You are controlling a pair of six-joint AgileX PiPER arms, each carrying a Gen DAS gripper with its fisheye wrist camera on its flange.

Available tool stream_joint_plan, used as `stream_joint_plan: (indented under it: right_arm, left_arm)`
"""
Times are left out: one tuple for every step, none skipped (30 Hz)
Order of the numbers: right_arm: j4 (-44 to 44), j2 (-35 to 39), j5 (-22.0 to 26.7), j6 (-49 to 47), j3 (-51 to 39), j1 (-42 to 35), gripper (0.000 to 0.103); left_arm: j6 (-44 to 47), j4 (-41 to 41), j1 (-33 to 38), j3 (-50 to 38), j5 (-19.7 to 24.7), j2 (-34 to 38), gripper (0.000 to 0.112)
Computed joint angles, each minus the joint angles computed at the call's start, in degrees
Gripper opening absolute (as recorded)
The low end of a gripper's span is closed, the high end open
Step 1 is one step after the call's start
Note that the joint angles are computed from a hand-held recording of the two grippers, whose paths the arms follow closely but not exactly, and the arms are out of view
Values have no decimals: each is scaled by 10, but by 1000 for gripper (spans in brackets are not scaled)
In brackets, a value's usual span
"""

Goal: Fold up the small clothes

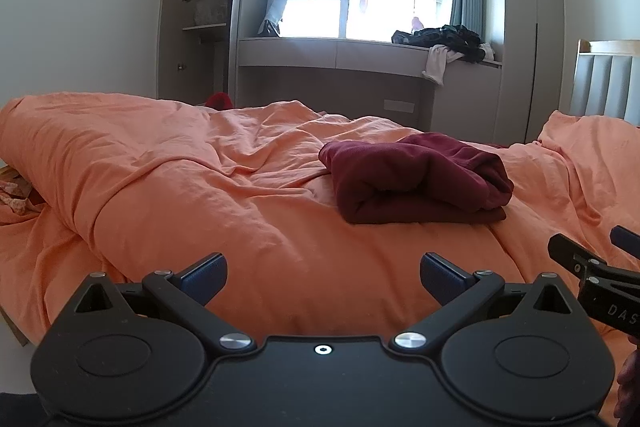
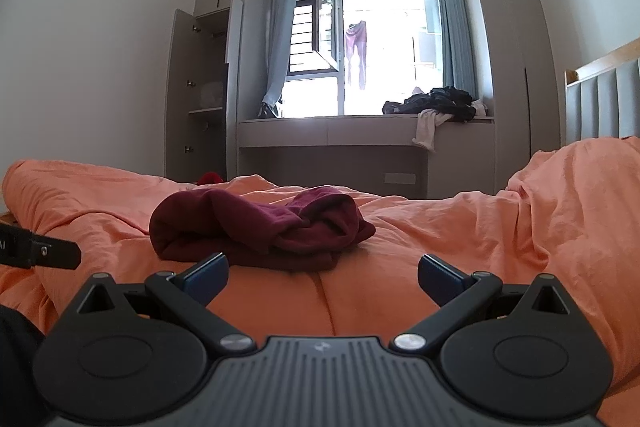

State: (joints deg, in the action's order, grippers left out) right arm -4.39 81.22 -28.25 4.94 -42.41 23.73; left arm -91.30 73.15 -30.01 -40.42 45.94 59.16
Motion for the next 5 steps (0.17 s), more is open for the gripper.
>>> stream_joint_plan:
  right_arm:
    - [-2,0,-1,0,0,0,103]
    - [-5,0,0,1,0,-1,103]
    - [-13,0,-1,7,0,-3,103]
    - [-18,0,-1,12,0,-4,103]
    - [-20,1,0,14,0,-4,103]
  left_arm:
    - [1,-1,0,-1,-1,1,102]
    - [2,-2,0,-1,0,1,102]
    - [2,-2,0,-1,0,1,102]
    - [4,-3,0,-1,0,0,102]
    - [3,-2,0,-1,1,1,102]
